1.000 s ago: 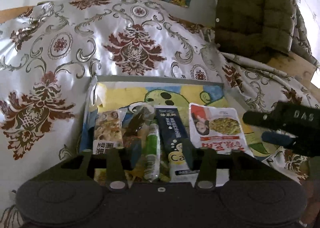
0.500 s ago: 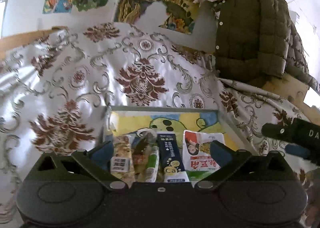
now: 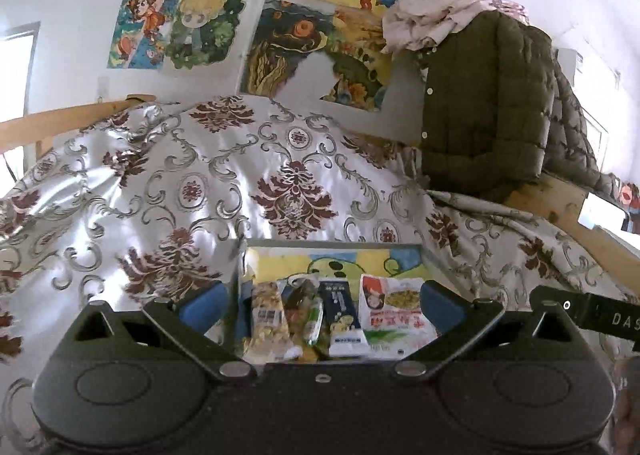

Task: Organize snacks
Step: 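Raise both open tools and move them back toward the orange and white strip packet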

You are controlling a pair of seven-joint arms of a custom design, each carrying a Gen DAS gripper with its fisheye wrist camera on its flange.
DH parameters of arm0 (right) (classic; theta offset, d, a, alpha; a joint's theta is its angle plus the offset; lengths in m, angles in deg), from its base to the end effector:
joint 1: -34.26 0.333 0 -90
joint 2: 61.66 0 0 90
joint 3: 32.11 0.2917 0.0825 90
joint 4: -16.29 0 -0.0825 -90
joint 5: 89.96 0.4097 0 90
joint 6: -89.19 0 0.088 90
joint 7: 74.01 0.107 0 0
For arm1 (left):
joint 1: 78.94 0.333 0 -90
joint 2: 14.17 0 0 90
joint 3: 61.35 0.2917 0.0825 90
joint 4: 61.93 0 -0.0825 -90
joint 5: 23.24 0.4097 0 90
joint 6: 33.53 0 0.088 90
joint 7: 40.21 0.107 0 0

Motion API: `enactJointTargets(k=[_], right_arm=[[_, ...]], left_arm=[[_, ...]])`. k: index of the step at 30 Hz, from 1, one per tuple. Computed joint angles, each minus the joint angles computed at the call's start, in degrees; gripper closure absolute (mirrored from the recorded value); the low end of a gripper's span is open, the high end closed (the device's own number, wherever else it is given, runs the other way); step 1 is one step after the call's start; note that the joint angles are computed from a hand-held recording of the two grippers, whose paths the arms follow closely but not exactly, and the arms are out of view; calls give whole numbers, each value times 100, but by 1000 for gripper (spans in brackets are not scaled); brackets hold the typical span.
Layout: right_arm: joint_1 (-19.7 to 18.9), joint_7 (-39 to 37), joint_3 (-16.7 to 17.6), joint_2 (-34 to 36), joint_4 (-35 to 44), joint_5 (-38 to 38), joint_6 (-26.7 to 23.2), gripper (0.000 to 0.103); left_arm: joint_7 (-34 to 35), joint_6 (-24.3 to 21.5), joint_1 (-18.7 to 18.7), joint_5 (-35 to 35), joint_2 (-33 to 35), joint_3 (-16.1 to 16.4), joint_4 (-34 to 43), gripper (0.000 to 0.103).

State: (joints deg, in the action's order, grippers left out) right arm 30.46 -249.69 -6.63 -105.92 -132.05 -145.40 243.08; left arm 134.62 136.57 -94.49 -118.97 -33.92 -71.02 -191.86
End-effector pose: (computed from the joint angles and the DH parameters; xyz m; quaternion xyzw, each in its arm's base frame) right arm 0.3821 0.1941 0.5259 -0.4202 0.7128 -0.4157 0.3776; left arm 0.4816 -0.1582 0.5248 -0.4518 0.6815 -0.5319 0.2203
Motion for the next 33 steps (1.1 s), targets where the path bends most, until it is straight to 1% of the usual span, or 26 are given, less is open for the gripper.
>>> enactJointTargets(k=[3,6,8,11,13,15,18,21,23,25,28,33], right_arm=[[230,-138,14,-240,-158,104,-107,0],[495,-408,2,-437,-303,280,-235,0],[682,-611,-17,-590,-428,424,-277,0],[916,-901,22,-786,-572,683,-457,0],[1079,-1043,66,-914,-657,869,-601,0],[1242,-1156,118,-1019,-722,1062,-764,0],[1499,-1235,196,-1150,-819,1352,-1028,0],[1784,-1245,293,-1271,-920,1606,-1326,0],[1952,-1301,338,-1281,-919,1727,-1532,0],[2117,-1355,394,-1303,-902,1807,-1762,0],[2326,-1295,442,-1391,-928,1897,-2008,0],[2644,-1185,365,-1502,-974,2178,-2410,0]], left_arm=[[-413,18,-33,515,-325,12,-372,1],[-1277,-307,-72,1432,-735,185,-853,1],[-1703,-405,-87,1846,-959,254,-1122,1],[-2424,-501,-4,2565,-1323,233,-1544,1],[-2733,-534,1,2906,-1553,236,-1778,1],[-3018,-507,16,3235,-1800,205,-2028,1],[-3673,-484,148,3734,-2190,56,-2418,1],[-4513,-806,441,4277,-2598,-119,-2744,1],[-4931,-1026,576,4607,-2841,-179,-2906,1],[-5182,-1114,621,4870,-3057,-193,-3055,1],[-5462,-1106,666,5274,-3364,-298,-3280,1],[-5898,-1303,751,5960,-3643,-480,-3459,1]])
